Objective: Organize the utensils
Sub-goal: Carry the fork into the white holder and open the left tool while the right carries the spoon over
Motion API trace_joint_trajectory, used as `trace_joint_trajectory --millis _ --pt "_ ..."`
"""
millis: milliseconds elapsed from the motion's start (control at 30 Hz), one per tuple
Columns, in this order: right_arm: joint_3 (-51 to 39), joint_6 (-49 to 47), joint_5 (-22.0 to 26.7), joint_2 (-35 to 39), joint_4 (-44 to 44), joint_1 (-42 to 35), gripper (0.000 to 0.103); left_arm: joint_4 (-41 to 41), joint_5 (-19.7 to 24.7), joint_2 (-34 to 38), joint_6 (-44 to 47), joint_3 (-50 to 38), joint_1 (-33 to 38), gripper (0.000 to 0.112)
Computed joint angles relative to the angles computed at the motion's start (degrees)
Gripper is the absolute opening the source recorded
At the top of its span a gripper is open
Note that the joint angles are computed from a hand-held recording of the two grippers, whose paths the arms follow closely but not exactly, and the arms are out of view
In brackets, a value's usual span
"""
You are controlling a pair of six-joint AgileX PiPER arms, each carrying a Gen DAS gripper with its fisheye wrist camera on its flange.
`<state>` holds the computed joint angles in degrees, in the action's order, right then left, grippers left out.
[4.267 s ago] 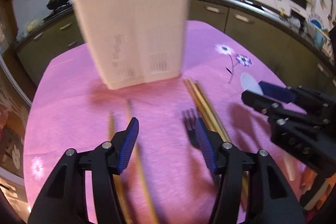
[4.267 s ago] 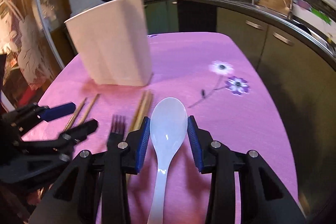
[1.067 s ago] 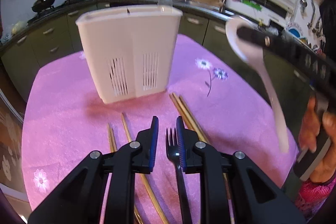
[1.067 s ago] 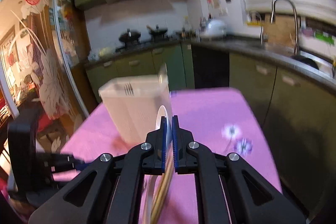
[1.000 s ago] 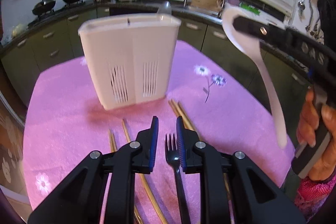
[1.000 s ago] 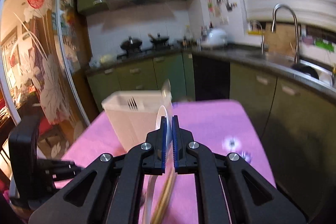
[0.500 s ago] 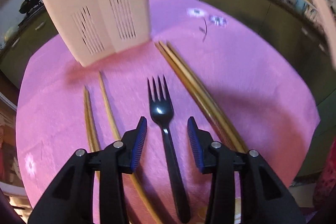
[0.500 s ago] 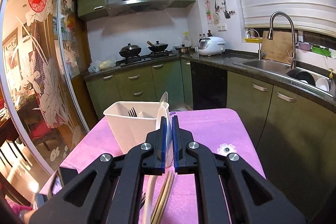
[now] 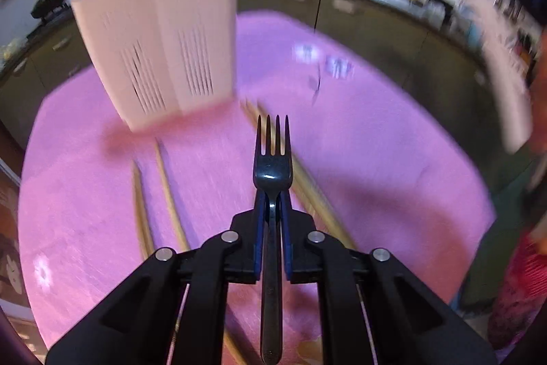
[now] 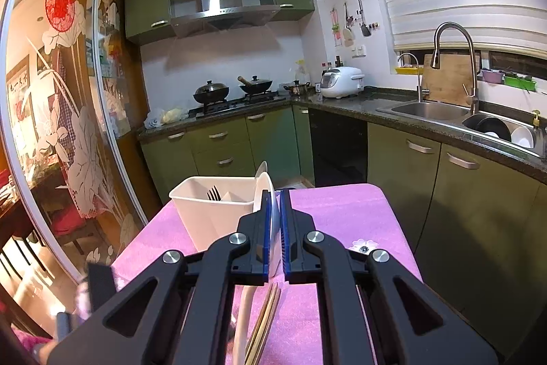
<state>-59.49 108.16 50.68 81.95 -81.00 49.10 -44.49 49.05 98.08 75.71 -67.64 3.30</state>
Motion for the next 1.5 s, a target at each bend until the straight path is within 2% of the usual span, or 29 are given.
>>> trace_joint_trajectory --millis 67,167,300,400,600,733,867,967,1100,1233,1400,1500 --pt "-0.17 0.09 -0.38 0.07 -0.21 -0.29 0.006 -5.11 4.99 -0.73 1.52 -3.43 3.05 0.008" --pt "-0.92 -0.12 -1.10 0.77 -0.17 -0.60 0.006 -11.07 9.62 -0.45 1.13 -10.08 6.27 0.009" --pt "-1.61 0.02 -1.67 1.73 -0.31 -0.84 0.006 -17.31 11.18 2.95 -2.16 -20.38 7.68 0.009" --pt "-1.83 0.30 -2.20 2.19 -0.45 -1.15 0.006 -21.92 7.80 5.81 -3.27 -26.79 6.61 0.009" --pt "-2.18 0.24 -3.10 2.89 -0.60 -1.56 0.006 -31.89 -3.62 10.99 1.27 -32.99 1.91 0.009" --pt "-2.37 -0.17 -4.02 3.24 -0.38 -2.33 0.006 -32.81 -10.80 14.77 1.19 -37.83 -1.94 0.009" --pt "-2.25 -0.07 -4.33 3.26 -0.23 -2.68 0.006 -27.97 -12.54 17.87 -4.05 -42.69 -3.22 0.009" --pt "-1.38 0.64 -5.38 2.70 -0.71 -3.34 0.006 -28.32 -11.30 17.51 -3.71 -41.06 -1.82 0.009" --pt "-3.36 -1.26 -9.37 3.77 -0.68 -5.90 0.006 -31.15 -7.74 14.69 -1.83 -35.05 2.52 0.009" --pt "-10.08 -1.23 -12.48 8.51 -5.12 -9.37 0.006 -36.21 -3.10 9.89 3.61 -23.92 8.78 0.009" --pt "-24.93 -2.05 -5.79 18.96 -12.46 -11.01 0.006 -43.62 -1.50 4.49 18.42 -9.58 13.76 0.009" --pt "-35.61 -4.32 -2.88 26.86 -14.35 -13.37 0.006 -44.03 0.34 2.67 23.03 -5.42 15.49 0.009"
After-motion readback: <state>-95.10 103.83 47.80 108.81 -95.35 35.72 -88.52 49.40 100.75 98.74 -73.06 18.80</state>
